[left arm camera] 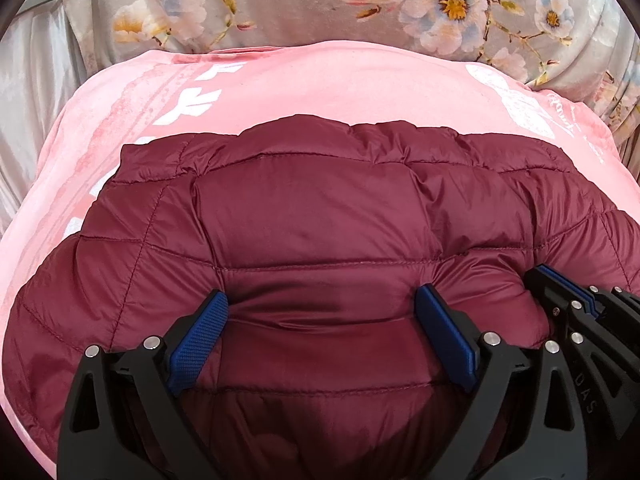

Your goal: Fold large clothes

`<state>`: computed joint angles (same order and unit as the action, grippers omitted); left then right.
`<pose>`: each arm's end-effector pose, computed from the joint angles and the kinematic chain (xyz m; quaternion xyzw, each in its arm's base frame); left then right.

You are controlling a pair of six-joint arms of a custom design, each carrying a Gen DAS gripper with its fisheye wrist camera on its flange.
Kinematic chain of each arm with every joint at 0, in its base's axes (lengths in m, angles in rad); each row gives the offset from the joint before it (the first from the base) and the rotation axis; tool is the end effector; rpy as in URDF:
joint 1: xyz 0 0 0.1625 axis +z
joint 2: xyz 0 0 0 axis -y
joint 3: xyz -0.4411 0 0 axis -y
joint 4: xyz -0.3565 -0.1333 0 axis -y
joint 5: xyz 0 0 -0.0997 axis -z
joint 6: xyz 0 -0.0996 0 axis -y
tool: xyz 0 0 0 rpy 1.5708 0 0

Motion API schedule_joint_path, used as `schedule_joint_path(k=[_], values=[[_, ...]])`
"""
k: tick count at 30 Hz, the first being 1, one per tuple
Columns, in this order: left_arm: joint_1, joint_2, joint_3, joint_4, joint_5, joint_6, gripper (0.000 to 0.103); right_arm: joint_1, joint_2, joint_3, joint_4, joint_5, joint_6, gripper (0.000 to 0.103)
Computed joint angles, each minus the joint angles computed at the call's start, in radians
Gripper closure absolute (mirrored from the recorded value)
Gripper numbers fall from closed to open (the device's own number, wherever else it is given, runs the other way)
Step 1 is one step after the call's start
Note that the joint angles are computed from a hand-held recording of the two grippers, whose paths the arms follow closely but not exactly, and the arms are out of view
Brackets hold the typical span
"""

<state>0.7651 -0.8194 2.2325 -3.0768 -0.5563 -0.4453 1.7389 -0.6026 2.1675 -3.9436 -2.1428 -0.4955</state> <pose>-0.1818 -0.4766 0.0896 0.1343 0.8630 -0.3170 0.3696 0.1611 -0.4747 0.0702 0.1825 -0.8702 0.3298 0.3174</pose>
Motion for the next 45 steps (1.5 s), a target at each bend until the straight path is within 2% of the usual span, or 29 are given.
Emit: schedule_joint_path(k=[2, 5, 7, 9, 12, 14, 17, 20, 22, 25, 27, 29, 30, 32, 35, 38, 41, 45], values=[[-0.015, -0.042, 0.023, 0.054, -0.007, -0.062, 0.011, 0.017, -0.003, 0.005, -0.003, -0.027, 0.004, 0.097], [-0.059, -0.161, 0.118, 0.066, -0.033, -0.185, 0.01, 0.033, -0.054, 0.072, 0.005, 0.025, 0.084, 0.094], [-0.087, -0.285, 0.203, 0.077, -0.048, -0.278, 0.009, 0.051, -0.081, 0.109, 0.023, 0.047, 0.107, 0.094], [-0.103, -0.434, 0.266, 0.203, -0.024, -0.44, 0.008, 0.068, -0.086, 0.13, 0.03, 0.057, 0.107, 0.094], [-0.095, -0.608, 0.321, 0.345, -0.021, -0.626, 0.008, 0.076, -0.077, 0.153, 0.051, 0.095, 0.116, 0.094], [-0.076, -0.692, 0.355, 0.361, -0.038, -0.699, 0.008, 0.079, -0.059, 0.153, 0.059, 0.094, 0.119, 0.094], [-0.021, -0.702, 0.371, 0.306, -0.081, -0.685, 0.008, 0.074, -0.018, 0.151, 0.018, 0.083, 0.104, 0.094], [0.032, -0.652, 0.382, 0.155, -0.144, -0.634, 0.007, 0.059, -0.015, 0.155, 0.016, 0.104, 0.097, 0.094], [0.029, -0.624, 0.387, 0.109, -0.125, -0.627, 0.005, 0.055, -0.039, 0.165, 0.04, 0.125, 0.117, 0.094], [0.041, -0.577, 0.352, 0.116, -0.134, -0.584, 0.006, 0.052, -0.071, 0.19, 0.057, 0.168, 0.154, 0.094], [0.042, -0.56, 0.343, 0.086, -0.152, -0.555, 0.016, 0.055, -0.08, 0.208, 0.063, 0.181, 0.169, 0.094], [0.04, -0.556, 0.337, 0.062, -0.18, -0.533, 0.043, 0.056, -0.078, 0.225, 0.05, 0.181, 0.167, 0.094], [0.035, -0.558, 0.335, 0.055, -0.187, -0.526, 0.048, 0.052, -0.074, 0.232, 0.044, 0.182, 0.163, 0.094], [0.0, -0.567, 0.326, 0.054, -0.187, -0.479, 0.072, 0.036, -0.062, 0.237, 0.032, 0.19, 0.152, 0.094], [-0.075, -0.58, 0.293, 0.087, -0.169, -0.406, 0.082, 0.008, -0.038, 0.238, -0.008, 0.218, 0.132, 0.095], [-0.156, -0.563, 0.238, 0.068, -0.173, -0.3, 0.085, 0.012, -0.028, 0.238, -0.029, 0.208, 0.119, 0.096], [-0.216, -0.506, 0.174, 0.033, -0.201, -0.192, 0.086, 0.013, -0.057, 0.257, -0.017, 0.213, 0.144, 0.096], [-0.253, -0.374, 0.059, -0.014, -0.275, -0.052, 0.086, -0.037, -0.156, 0.338, -0.02, 0.306, 0.191, 0.096]])
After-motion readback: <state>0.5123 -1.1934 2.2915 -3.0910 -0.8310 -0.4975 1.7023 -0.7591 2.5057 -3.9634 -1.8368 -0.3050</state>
